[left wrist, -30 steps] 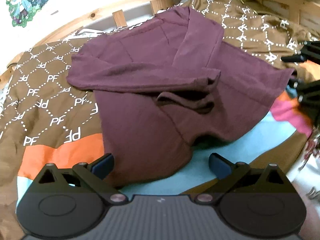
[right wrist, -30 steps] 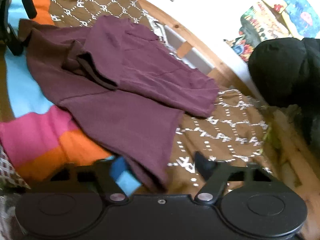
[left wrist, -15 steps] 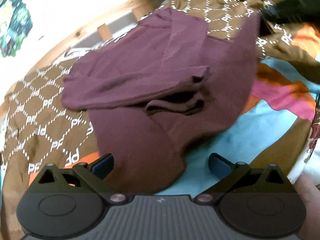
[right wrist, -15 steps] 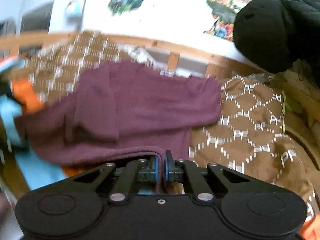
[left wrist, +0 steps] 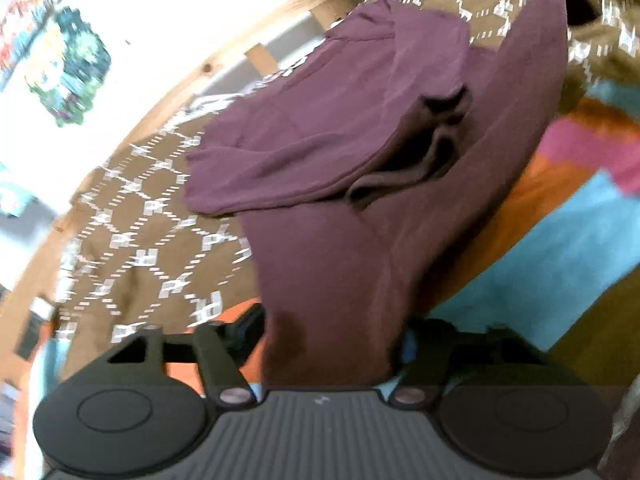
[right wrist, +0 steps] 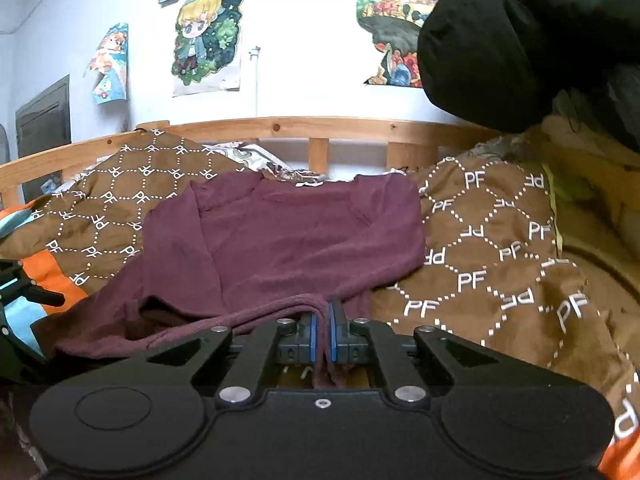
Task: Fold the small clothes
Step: 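Close both tools on the maroon shirt hem, then lift the hem with both tools and fold it toward the collar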
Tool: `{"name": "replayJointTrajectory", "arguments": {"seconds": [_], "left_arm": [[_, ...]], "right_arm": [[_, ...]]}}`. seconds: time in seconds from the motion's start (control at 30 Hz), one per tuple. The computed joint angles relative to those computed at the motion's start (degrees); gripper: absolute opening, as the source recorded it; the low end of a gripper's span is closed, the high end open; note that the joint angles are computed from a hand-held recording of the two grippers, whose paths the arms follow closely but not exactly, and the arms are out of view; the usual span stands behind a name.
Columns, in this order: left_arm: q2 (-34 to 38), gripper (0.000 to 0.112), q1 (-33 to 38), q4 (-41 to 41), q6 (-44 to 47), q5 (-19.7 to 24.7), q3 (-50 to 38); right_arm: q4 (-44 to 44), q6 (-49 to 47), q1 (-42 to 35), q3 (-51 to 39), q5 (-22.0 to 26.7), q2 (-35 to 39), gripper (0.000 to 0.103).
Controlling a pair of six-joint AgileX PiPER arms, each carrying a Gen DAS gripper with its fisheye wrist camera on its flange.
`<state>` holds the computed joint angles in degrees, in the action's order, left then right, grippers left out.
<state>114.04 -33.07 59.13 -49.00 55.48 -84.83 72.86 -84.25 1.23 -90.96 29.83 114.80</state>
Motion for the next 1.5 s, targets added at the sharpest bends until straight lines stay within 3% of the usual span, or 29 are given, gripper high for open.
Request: {"name": "replayJointTrajectory", "arguments": {"seconds": [0.03, 0.17, 0.2, 0.4, 0.57, 0.7, 0.87, 0.97, 1.07, 1.23, 1.4, 1.5], "left_arm": [[-0.6, 0.057, -0.3, 1.5, -1.4, -0.1, 1.5], [-1.9, 0.011, -1.7, 3.9, -4.5, 0.3, 4.0], [-2.0, 0.005, -2.3, 5.2, -5.7, 0.9, 4.3], [-7.0, 0.004, -4.4, 13.1, -16.2, 2.1, 8.8], [-13.5, 0.003, -5.6, 13.8, -17.4, 1.9, 11.6], [-21.4, 0.004, -7.8, 11.5, -14.1, 1.2, 15.2], [-33.5, 0.004, -11.0, 2.1, -2.7, -0.7, 20.9], [-38.3, 0.004, -13.3, -2.9, 3.0, 1.5, 21.2], [-41.4, 0.004, -13.8, -4.9, 7.5, 3.1, 19.5], [-39.5, 0.004, -8.2, -12.5, 19.0, 1.2, 11.0], [-30.2, 0.004, -1.2, -18.1, 28.9, -0.6, -0.8], [-21.8, 0.004, 4.3, -24.0, 35.2, 0.5, -11.7]], "right_arm": [[0.8, -1.1, 0.0, 0.7, -0.3, -0.4, 0.006], [5.2, -7.0, 0.1, 4.6, -1.5, -2.5, 0.005], [6.4, -8.8, 0.1, 5.8, -1.8, -3.1, 0.005], [18.6, -22.6, 0.8, 14.7, -5.5, -9.6, 0.004], [25.6, -28.0, 0.1, 20.6, -5.7, -16.1, 0.004], [20.3, -21.5, -1.8, 25.2, -4.5, -23.2, 0.004], [6.7, -7.5, -6.7, 31.1, 1.7, -35.1, 0.004], [-3.3, 3.5, -9.6, 33.0, 6.7, -41.7, 0.004], [-6.9, 9.0, -12.5, 34.7, 11.1, -47.8, 0.004], [-9.3, 12.6, -12.0, 31.7, 11.6, -49.5, 0.004], [-12.0, 15.4, -6.6, 24.4, 4.9, -40.5, 0.004], [-13.9, 18.5, -4.1, 17.5, 1.9, -32.4, 0.004]]}}
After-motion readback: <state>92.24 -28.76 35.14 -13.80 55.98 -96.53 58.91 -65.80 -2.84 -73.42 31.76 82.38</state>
